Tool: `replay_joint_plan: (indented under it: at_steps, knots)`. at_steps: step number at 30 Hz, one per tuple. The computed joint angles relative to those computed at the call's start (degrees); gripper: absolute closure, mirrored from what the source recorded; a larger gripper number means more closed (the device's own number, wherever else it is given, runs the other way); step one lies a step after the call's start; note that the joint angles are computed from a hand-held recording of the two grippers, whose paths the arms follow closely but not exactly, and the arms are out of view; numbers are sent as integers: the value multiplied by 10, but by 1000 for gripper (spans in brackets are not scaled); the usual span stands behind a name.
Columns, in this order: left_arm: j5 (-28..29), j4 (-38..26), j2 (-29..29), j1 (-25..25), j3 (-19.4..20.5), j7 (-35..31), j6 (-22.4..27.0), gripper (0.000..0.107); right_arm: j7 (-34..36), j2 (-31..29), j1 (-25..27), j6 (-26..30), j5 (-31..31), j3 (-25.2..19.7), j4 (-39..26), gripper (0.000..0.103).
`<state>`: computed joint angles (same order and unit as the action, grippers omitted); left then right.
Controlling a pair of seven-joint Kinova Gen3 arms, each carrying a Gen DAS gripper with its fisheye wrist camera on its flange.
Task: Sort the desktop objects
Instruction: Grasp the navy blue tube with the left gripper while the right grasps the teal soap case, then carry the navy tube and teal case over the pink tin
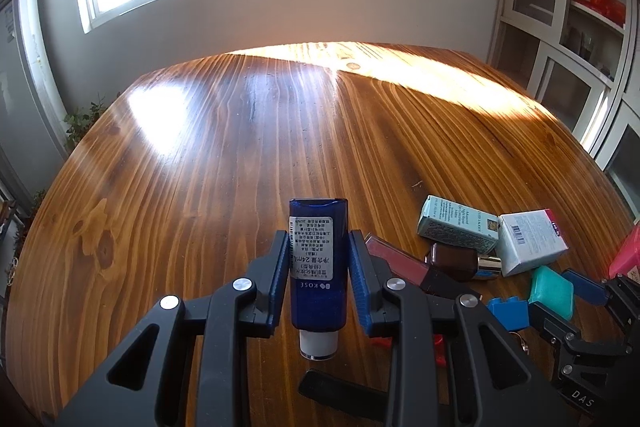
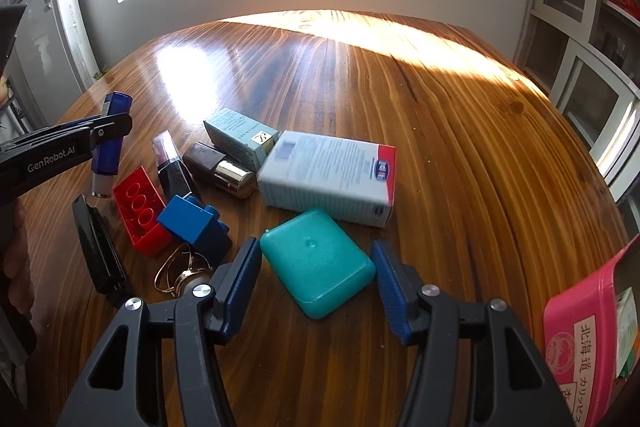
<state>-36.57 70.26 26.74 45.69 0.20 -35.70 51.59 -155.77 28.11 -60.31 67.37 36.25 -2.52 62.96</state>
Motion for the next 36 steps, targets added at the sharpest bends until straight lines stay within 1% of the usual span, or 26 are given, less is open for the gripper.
replay_joint_plan:
  at_steps: [5, 10, 15, 20, 23, 26, 32, 36]
  knots:
    - [-8, 0, -3, 8, 1, 2, -4, 76, -45, -25, -17, -22, 25, 0, 36, 42]
    - [-16, 0, -7, 17, 3, 3, -8, 76, -102, -44, -28, -25, 55, -5, 67, 42]
    - [-26, -1, -9, 28, 5, 3, -12, 76, -161, -56, -45, -7, 101, -12, 85, 42]
    - [-35, 2, -14, 39, 7, 4, -20, 76, -216, -71, -57, 14, 134, -27, 109, 42]
    - [-46, 10, -23, 48, 5, 16, -26, 76, -244, -82, -64, 30, 155, -38, 121, 42]
    - [-60, 17, -31, 57, 6, 32, -28, 76, -264, -90, -75, 56, 178, -50, 127, 42]
    - [-78, 22, -42, 70, 20, 46, -31, 76, -311, -114, -85, 94, 209, -74, 154, 42]
    - [-80, 11, -38, 84, 32, 38, -31, 76, -347, -131, -91, 126, 228, -93, 175, 42]
